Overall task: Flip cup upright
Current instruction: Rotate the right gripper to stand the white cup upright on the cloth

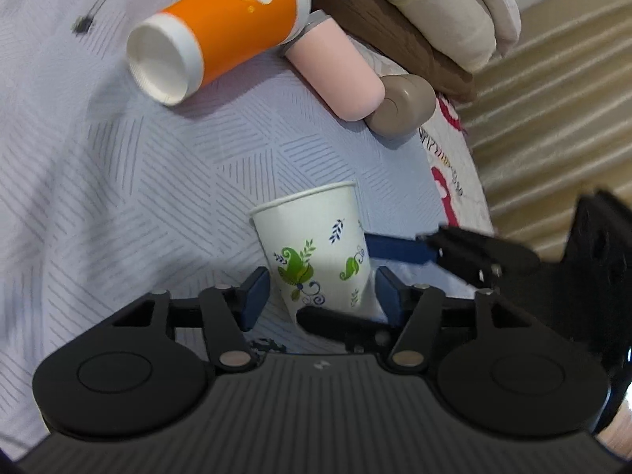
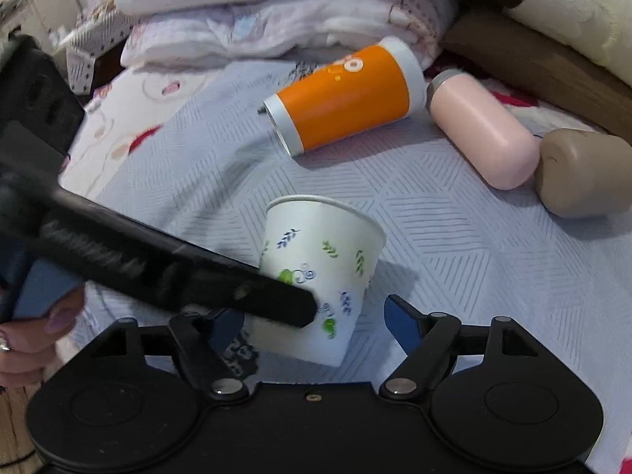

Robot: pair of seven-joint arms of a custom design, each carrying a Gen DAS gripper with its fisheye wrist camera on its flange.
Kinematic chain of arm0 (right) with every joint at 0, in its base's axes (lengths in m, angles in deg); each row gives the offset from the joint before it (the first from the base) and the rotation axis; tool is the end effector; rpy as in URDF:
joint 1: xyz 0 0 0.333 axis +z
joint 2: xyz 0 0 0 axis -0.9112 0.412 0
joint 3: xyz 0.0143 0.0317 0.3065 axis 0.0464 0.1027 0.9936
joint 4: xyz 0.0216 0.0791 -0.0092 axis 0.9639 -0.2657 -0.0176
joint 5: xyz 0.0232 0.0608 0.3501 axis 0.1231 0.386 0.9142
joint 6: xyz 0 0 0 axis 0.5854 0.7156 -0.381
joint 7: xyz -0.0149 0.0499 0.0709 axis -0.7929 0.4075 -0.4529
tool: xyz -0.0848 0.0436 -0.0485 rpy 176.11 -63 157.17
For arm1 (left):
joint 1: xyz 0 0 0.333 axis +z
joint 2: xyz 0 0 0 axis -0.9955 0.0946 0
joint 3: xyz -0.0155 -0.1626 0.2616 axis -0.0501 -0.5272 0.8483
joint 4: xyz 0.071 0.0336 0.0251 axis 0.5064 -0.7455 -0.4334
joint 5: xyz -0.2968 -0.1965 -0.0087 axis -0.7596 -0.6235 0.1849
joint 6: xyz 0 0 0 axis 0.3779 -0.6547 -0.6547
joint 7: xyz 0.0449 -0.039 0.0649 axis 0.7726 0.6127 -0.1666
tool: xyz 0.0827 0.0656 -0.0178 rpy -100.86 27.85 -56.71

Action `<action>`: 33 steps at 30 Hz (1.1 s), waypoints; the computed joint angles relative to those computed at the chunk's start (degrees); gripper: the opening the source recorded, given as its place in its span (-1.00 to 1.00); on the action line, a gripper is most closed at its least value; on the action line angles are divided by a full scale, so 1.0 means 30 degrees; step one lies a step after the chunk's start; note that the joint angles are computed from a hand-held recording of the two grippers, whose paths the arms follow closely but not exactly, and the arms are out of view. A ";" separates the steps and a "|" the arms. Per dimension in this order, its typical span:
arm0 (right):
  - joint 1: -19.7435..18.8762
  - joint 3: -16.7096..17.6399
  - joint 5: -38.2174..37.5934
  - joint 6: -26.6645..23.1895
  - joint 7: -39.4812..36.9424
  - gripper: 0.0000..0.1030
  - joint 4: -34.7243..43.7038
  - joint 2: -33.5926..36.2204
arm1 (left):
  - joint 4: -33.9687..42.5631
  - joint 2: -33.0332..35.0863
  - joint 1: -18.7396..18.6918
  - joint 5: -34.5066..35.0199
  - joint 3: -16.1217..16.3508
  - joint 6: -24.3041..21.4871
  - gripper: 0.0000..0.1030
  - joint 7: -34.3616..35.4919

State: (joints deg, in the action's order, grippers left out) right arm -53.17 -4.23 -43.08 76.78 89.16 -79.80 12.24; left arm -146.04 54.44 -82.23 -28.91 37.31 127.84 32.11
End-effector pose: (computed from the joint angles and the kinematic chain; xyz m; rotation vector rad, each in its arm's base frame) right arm 0.6278 0.1824 0.4718 -2.1723 1.3084 -0.2253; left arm 0.6462 -0.1618 0.4925 1.7155 -1.9817 1.1040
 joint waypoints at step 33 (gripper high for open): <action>-0.4362 0.8052 2.0078 1.1337 -2.9498 0.36 0.1717 0.3084 | -0.3024 -0.0953 -0.1483 0.1230 -0.1560 1.2177 0.00 0.6161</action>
